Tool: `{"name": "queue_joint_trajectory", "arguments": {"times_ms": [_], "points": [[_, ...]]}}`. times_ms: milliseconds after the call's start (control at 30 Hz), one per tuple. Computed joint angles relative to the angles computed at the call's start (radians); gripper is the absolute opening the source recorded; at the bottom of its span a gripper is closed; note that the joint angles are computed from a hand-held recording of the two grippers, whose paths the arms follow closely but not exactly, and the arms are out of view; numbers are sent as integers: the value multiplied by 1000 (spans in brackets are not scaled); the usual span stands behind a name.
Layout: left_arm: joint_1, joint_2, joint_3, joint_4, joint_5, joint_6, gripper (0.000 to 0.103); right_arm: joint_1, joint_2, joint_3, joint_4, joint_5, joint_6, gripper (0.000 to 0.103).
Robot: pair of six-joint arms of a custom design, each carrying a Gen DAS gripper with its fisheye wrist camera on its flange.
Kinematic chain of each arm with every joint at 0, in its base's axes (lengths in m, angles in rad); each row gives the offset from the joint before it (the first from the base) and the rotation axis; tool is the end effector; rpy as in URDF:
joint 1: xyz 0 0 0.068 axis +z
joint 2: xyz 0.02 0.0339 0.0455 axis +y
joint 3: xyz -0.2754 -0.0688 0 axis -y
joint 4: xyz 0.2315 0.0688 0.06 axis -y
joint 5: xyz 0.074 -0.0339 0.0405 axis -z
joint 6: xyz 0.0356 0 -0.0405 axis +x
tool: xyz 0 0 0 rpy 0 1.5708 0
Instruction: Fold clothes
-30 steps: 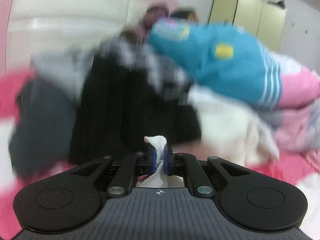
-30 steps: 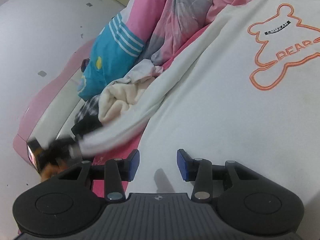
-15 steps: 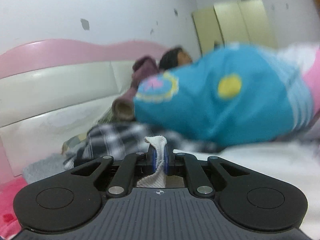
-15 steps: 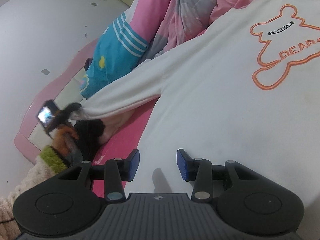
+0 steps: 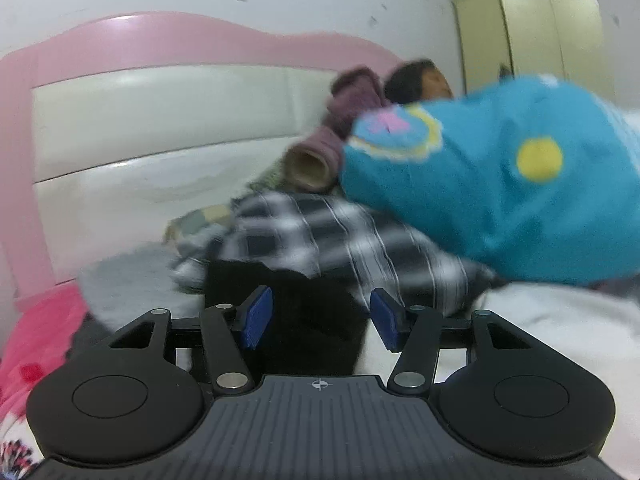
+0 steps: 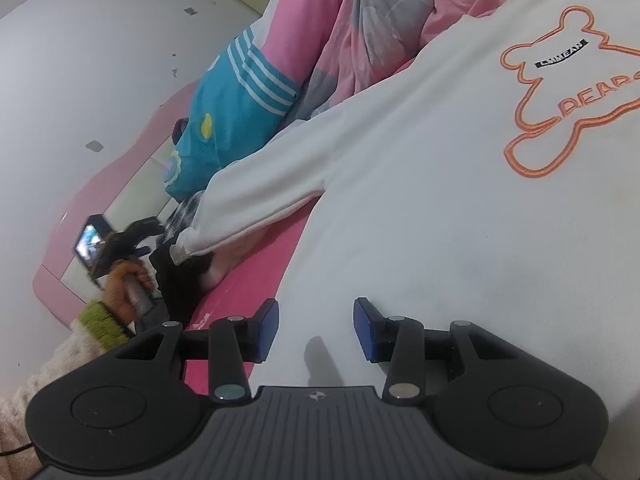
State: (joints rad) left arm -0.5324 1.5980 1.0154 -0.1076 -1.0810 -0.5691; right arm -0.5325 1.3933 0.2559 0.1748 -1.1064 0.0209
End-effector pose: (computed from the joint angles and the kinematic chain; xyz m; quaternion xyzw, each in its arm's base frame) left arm 0.2949 -0.1373 0.2538 -0.2335 0.7715 0.2054 0.5550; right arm 0.1664 -0.0611 0.1259 0.0704 0.8239 0.4205 0.3733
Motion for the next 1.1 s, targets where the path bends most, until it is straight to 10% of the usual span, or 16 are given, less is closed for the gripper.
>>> {"name": "queue_joint_trajectory", "arguments": {"times_ms": [233, 533, 633, 867, 1100], "points": [[-331, 55, 38, 58, 204, 86, 54, -9, -30, 7, -38, 0, 17, 44], [-357, 548, 516, -33, 648, -54, 39, -221, -181, 303, -710, -42, -368, 45], [-342, 630, 564, -5, 642, -96, 37, -201, -110, 460, -714, 11, -364, 45], [-335, 587, 380, 243, 658, -152, 38, 117, 288, 884, -420, 362, -50, 44], [-321, 587, 353, 306, 682, -170, 39, 367, 829, 1564, -727, 769, -163, 41]]}}
